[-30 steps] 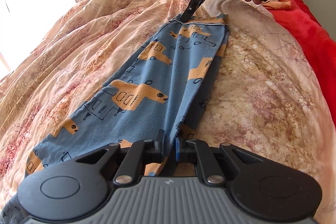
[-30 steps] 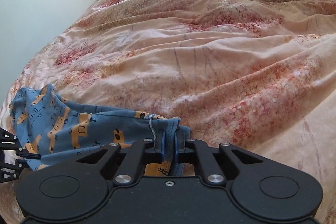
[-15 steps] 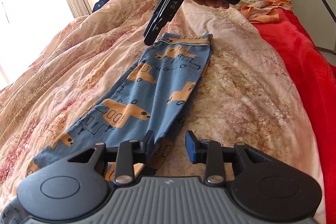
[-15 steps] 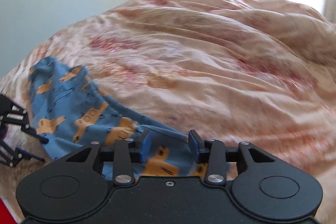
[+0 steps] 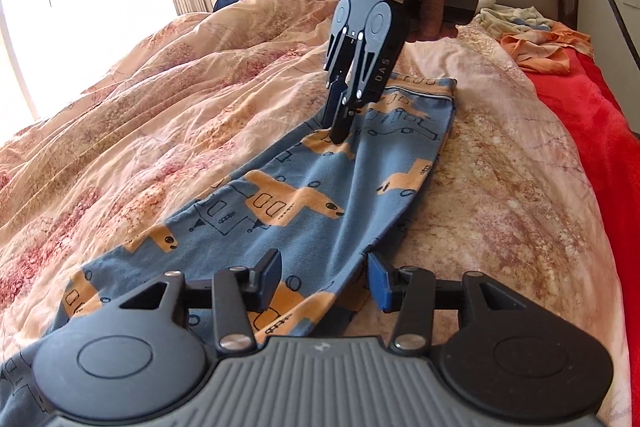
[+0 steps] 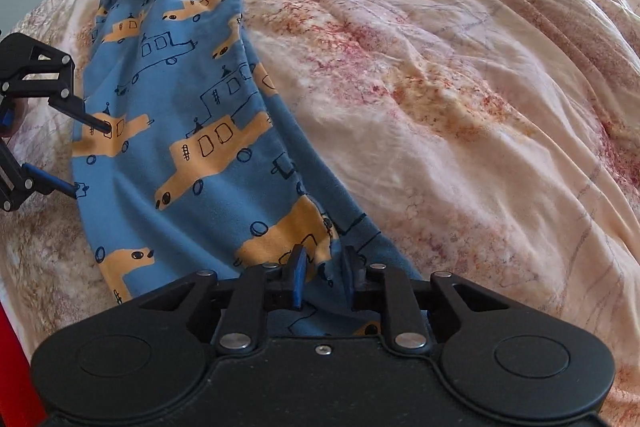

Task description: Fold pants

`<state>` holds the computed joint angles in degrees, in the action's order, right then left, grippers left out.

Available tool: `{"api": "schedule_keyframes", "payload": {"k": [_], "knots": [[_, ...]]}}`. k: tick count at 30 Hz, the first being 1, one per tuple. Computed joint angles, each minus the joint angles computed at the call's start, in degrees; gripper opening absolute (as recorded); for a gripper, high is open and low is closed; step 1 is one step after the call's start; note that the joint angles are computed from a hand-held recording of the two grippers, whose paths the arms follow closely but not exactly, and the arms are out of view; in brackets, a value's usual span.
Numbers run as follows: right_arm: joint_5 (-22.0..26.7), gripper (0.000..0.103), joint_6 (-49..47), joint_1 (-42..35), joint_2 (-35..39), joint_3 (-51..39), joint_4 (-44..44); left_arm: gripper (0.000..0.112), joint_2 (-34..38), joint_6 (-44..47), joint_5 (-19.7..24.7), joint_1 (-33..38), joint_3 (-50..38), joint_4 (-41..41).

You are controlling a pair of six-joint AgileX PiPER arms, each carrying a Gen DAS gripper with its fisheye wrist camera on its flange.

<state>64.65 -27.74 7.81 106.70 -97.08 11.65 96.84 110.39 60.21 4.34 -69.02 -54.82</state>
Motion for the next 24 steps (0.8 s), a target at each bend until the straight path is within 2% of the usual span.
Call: {"api": "schedule_keyframes", "payload": {"k": [4, 5, 6, 9, 13, 15, 16, 17, 19, 20, 21, 22, 24], "knots": [[-2.12, 0.028, -0.23, 0.98, -0.6, 1.86, -1.92, 0.052, 0.32, -1.59, -0.4, -0.82, -0.85, -0.2], [-1.74, 0.023, -0.38, 1.04, -0.2, 1.57, -1.92, 0.053, 0.3, -1.68, -0.38, -0.9, -0.92, -0.06], [-1.18, 0.003, -1.48, 1.05, -0.04, 1.33, -1.37, 0.053, 0.31, -1.74, -0.26, -0.91, -1.02, 0.17], [-2.98, 0.002, -3.77, 1.57, -2.02, 2.55, -1.53, 0.054, 0.2, -1.2, 0.42, -0.51, -0.99, 0.16], [-11.33, 0.002, -1.23, 0.3, -7.0, 6.96, -1.98, 0.062, 0.37, -1.06, 0.41, -0.49, -0.85, -0.69], [-13.43, 0.002, 1.89, 0.62, -7.06, 8.28, -4.46, 0.067, 0.99, -2.09, -0.86, -1.54, -0.84, 1.12], [-13.95, 0.004, 4.47, 1.44, -6.34, 8.85, -7.27, 0.074, 1.9, -4.32, -0.76, -2.45, -1.8, 4.53], [-13.56, 0.004, 5.78, 1.97, -5.58, 9.09, -8.56, 0.071, 2.53, -5.45, -0.43, -2.94, -2.16, 7.17], [-16.82, 0.02, 11.01, 3.63, -6.75, 11.74, -12.48, 0.071, 2.4, -3.41, 0.57, -1.71, -1.16, 7.37], [-19.16, 0.021, 12.07, 3.99, -8.58, 13.47, -11.86, 0.071, 3.14, -4.05, 3.67, -0.49, -2.48, 7.78], [-21.32, 0.031, 11.26, 3.91, -10.47, 15.16, -9.41, 0.07, 4.24, -5.24, 7.06, 0.63, -4.4, 7.84], [-22.43, 0.045, 10.67, 4.05, -12.01, 16.3, -6.87, 0.069, 4.74, -5.61, 8.62, 1.44, -5.32, 7.14], [-21.7, 0.05, 8.16, 4.6, -13.4, 17.23, -2.12, 0.068, 3.58, -4.31, 5.93, 2.43, -4.28, 4.52]]}}
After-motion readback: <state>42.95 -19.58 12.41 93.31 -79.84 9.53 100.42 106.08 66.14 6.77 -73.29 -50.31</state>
